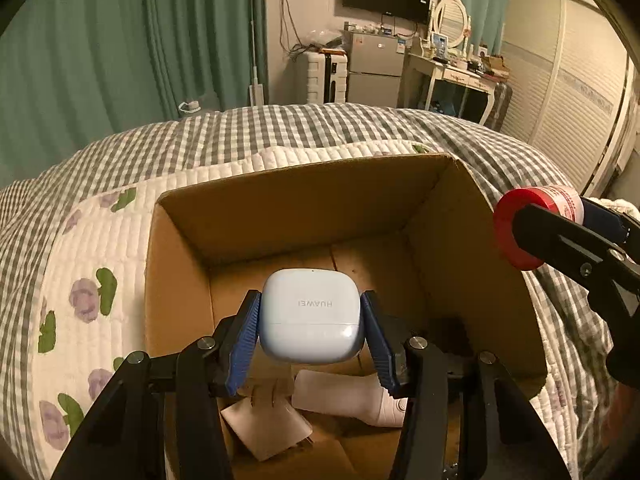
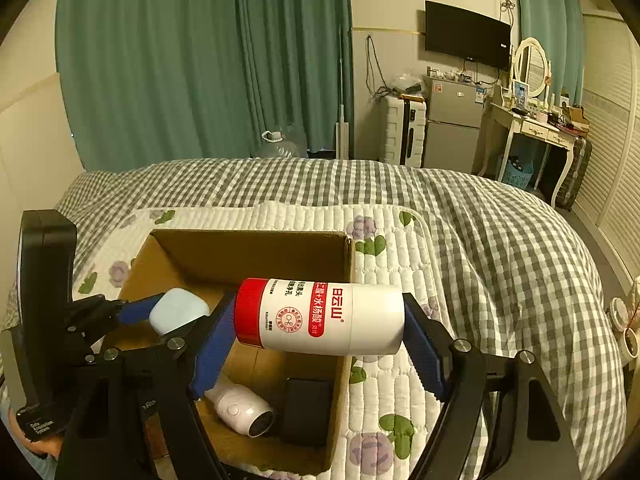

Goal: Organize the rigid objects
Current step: 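Lower the bottle into the box and open the right gripper while the left releases the earbud case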

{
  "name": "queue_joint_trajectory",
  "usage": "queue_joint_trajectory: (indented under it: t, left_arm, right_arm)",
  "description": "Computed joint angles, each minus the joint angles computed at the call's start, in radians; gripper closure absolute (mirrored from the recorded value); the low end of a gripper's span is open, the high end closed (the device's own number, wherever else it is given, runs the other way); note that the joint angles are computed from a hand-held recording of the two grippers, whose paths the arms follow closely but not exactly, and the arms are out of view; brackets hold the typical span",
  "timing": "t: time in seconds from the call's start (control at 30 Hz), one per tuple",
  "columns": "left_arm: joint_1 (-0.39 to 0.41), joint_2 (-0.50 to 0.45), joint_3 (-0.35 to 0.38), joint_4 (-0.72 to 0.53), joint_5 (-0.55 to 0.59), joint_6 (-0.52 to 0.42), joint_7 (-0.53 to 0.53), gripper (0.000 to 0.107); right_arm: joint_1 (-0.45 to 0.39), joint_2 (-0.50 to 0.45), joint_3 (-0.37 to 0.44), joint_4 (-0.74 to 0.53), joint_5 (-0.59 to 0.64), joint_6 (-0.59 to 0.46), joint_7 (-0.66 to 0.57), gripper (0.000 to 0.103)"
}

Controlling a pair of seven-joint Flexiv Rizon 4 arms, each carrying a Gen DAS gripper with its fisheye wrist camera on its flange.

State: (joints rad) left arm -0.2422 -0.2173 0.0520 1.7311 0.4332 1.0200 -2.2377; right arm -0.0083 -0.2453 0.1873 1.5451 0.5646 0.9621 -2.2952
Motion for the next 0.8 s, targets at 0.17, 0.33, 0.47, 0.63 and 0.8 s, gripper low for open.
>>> queue_joint_trajectory:
  t: [0.17,0.33,0.47,0.63,0.8]
  left_arm:
    - [-0.008,0.026,0.008,-0.008,0.047,-0.024,-0.023,0.043]
    - [0.004,0.089,0.004,0.009,0.091,-0.081,-0.062,0.043]
    - [0.036,0.137,-0.011,0.044,0.102,-0.081,-0.073,0.043]
    - [0.072,0.171,-0.028,0.082,0.121,-0.083,-0.092,0.043]
    - [0.097,0.196,-0.039,0.117,0.123,-0.077,-0.104,0.043]
  right_arm:
    - [0.004,-0.01,-0.001,-0.004,-0.009,0.0,0.002,0.026]
    - [0.008,-0.004,0.004,-0.01,-0.015,-0.022,0.012,0.026]
    - [0.043,-0.023,-0.002,-0.016,-0.069,-0.03,0.061,0.026]
    - [0.08,-0.053,0.001,-0.007,-0.148,-0.015,0.131,0.026]
    - [0.077,-0.063,0.025,0.01,-0.15,0.004,0.135,0.026]
